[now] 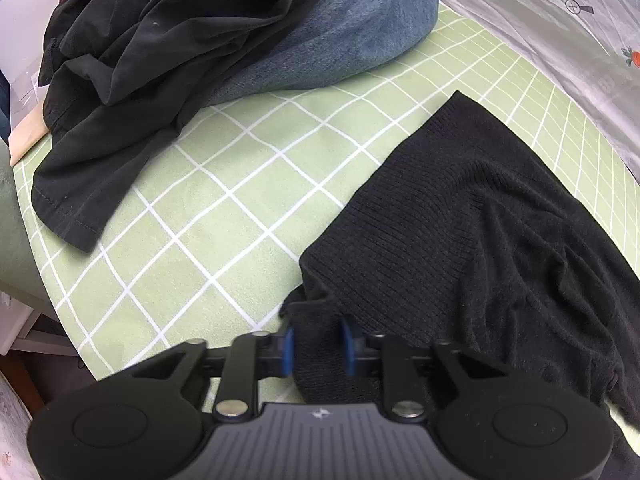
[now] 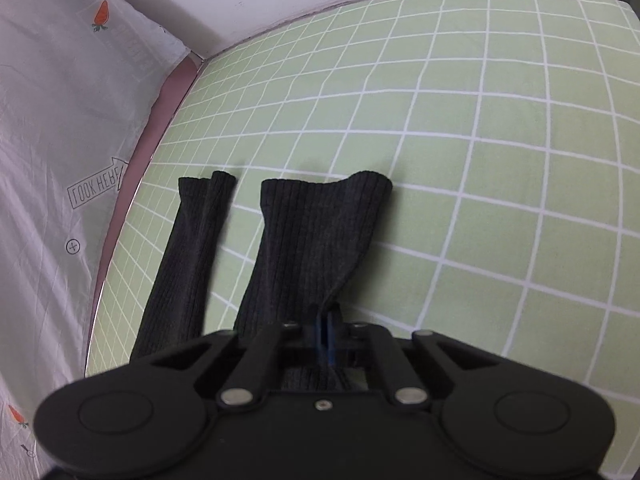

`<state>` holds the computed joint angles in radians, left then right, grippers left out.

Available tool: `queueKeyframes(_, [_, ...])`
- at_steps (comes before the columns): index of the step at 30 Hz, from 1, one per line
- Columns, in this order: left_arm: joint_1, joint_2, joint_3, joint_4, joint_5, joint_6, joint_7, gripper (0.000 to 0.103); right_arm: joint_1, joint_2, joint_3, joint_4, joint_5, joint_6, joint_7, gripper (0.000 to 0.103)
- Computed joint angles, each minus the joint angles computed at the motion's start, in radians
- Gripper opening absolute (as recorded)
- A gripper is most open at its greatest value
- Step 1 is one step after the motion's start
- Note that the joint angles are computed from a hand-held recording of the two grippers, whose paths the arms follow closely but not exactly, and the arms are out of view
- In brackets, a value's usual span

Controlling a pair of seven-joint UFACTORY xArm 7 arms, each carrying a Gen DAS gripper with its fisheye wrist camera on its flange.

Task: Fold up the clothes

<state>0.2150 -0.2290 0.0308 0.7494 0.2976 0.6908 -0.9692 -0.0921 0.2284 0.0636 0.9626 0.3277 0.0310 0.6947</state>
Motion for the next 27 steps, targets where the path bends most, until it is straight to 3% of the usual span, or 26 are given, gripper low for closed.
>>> queueKeyframes(9, [0.009,-0.055,-0.013,-0.008,0.011,0.003,-0.018,0.01,-0.037,-0.099,0.038,-0.109,0.013,-0.097,-0.04,0.002])
queueKeyframes(12, [0.005,-0.076,-0.017,-0.006,0.005,0.024,-0.016,0.009,-0.09,-0.143,0.093,-0.136,0.077,-0.103,-0.118,0.002])
queueKeyframes(18, [-0.006,-0.108,-0.018,0.033,-0.038,0.086,0.013,0.009,-0.135,-0.188,0.169,-0.126,0.376,-0.114,-0.355,0.002])
queueKeyframes(20, [-0.011,-0.093,-0.028,0.069,-0.031,0.112,0.019,0.009,-0.12,-0.192,0.159,-0.113,0.415,-0.116,-0.4,0.002])
queueKeyframes(23, [-0.018,-0.065,-0.026,0.105,-0.035,0.14,0.017,0.009,-0.051,-0.185,0.075,-0.1,0.303,-0.102,-0.317,0.002])
queueKeyframes(27, [-0.024,-0.047,-0.023,0.159,-0.026,0.171,0.015,0.008,-0.058,-0.173,0.108,-0.044,0.509,-0.098,-0.504,0.002])
